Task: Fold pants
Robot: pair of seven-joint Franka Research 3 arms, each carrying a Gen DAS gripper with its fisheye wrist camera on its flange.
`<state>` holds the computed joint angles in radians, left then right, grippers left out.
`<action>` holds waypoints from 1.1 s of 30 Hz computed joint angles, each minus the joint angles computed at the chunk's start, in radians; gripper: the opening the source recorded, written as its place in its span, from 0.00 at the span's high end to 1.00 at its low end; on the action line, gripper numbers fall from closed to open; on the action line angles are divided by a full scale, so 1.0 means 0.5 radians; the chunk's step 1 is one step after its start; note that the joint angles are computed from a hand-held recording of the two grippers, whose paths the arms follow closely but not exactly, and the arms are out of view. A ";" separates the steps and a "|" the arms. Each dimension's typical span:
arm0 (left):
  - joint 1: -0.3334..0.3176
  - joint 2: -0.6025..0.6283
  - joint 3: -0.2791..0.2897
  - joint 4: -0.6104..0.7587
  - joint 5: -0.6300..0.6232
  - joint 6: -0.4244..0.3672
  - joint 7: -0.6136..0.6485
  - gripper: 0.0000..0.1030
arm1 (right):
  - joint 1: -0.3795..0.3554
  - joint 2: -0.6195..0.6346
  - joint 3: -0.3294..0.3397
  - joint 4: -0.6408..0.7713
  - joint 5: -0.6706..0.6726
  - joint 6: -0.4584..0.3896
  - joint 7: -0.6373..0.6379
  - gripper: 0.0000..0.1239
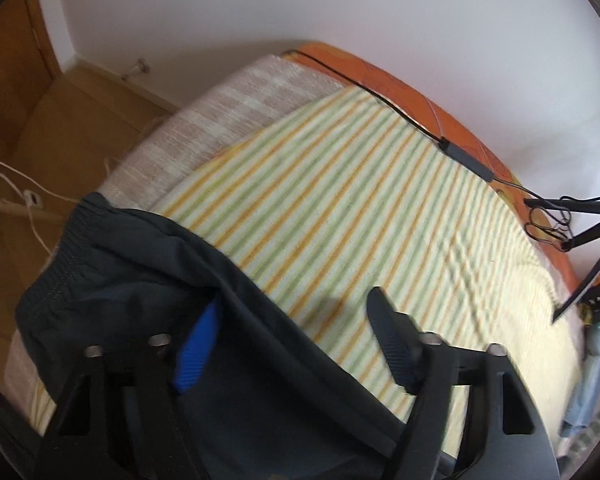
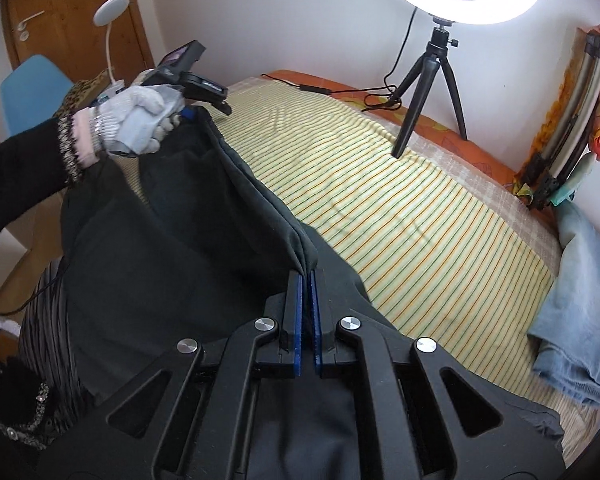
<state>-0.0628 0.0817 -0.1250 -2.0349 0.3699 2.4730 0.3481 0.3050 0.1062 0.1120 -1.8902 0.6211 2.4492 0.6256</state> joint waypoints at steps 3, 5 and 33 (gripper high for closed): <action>-0.009 -0.092 0.015 -0.135 0.196 0.057 -0.184 0.84 | 0.003 -0.016 -0.002 -0.033 -0.006 0.039 0.024 0.96; 0.026 -0.186 0.029 -0.300 0.164 0.260 -0.227 0.95 | 0.007 -0.024 -0.004 -0.050 -0.026 0.082 0.026 0.97; 0.228 -1.040 -0.147 -0.986 0.227 0.539 -0.210 0.99 | 0.212 0.651 -0.055 0.609 -0.993 -0.020 0.350 0.37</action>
